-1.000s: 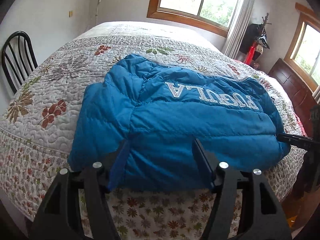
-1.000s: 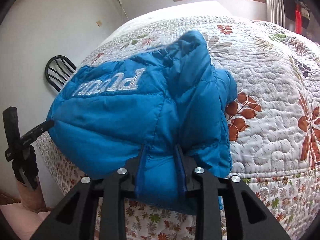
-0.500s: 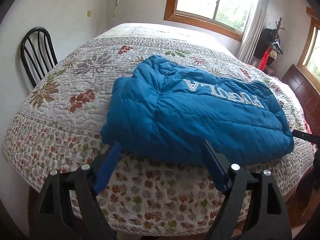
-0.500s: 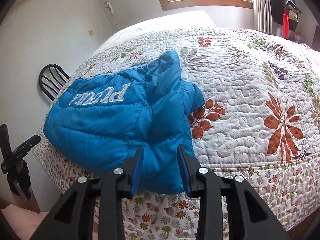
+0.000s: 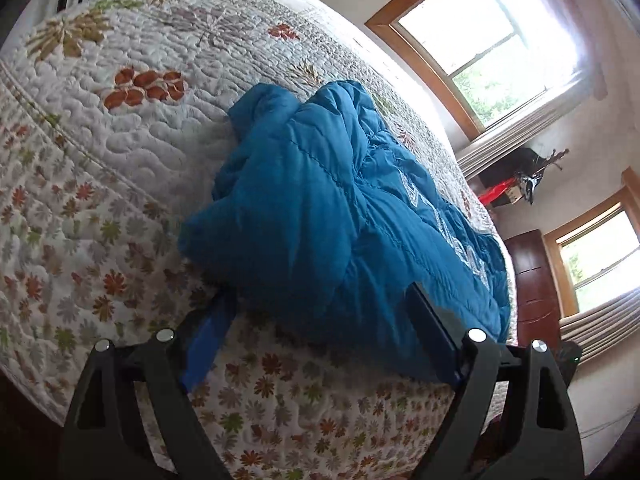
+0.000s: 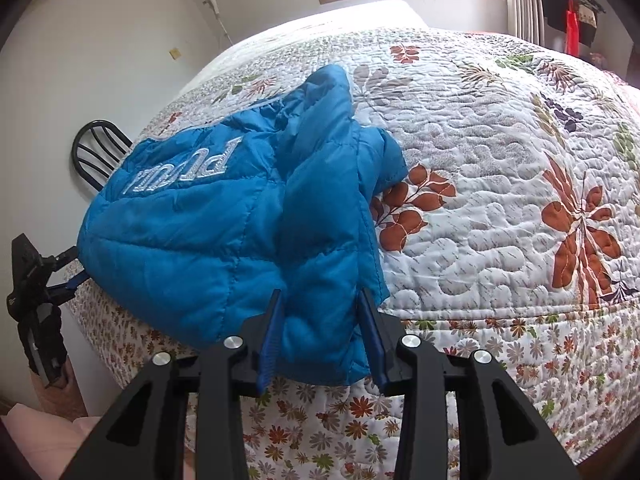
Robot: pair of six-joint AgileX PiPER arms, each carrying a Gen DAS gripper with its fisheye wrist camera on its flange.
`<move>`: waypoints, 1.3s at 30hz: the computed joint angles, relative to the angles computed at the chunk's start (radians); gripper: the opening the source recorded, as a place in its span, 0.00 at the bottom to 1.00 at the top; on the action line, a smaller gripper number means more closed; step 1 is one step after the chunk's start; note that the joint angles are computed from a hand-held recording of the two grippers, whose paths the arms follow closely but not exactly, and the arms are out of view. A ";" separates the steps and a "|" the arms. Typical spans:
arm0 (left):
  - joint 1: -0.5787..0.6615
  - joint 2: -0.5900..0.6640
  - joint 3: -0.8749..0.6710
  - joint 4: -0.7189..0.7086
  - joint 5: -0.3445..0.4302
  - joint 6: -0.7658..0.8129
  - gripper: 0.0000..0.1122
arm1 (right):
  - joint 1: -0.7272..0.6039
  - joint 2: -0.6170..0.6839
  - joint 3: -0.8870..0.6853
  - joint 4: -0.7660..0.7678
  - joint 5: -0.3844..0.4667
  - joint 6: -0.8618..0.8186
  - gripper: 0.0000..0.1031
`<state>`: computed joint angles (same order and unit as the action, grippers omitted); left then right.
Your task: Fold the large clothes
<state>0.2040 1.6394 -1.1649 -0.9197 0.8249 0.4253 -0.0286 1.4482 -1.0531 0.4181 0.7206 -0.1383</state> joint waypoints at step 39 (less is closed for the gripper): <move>-0.221 -0.083 -0.004 0.072 -0.343 -0.008 0.40 | -0.171 -0.062 0.040 0.177 0.063 -0.214 0.43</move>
<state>-0.0172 1.5561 -1.1689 -0.8472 0.4816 0.4172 -0.1998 1.3865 -1.0129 0.5956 0.7838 -0.3525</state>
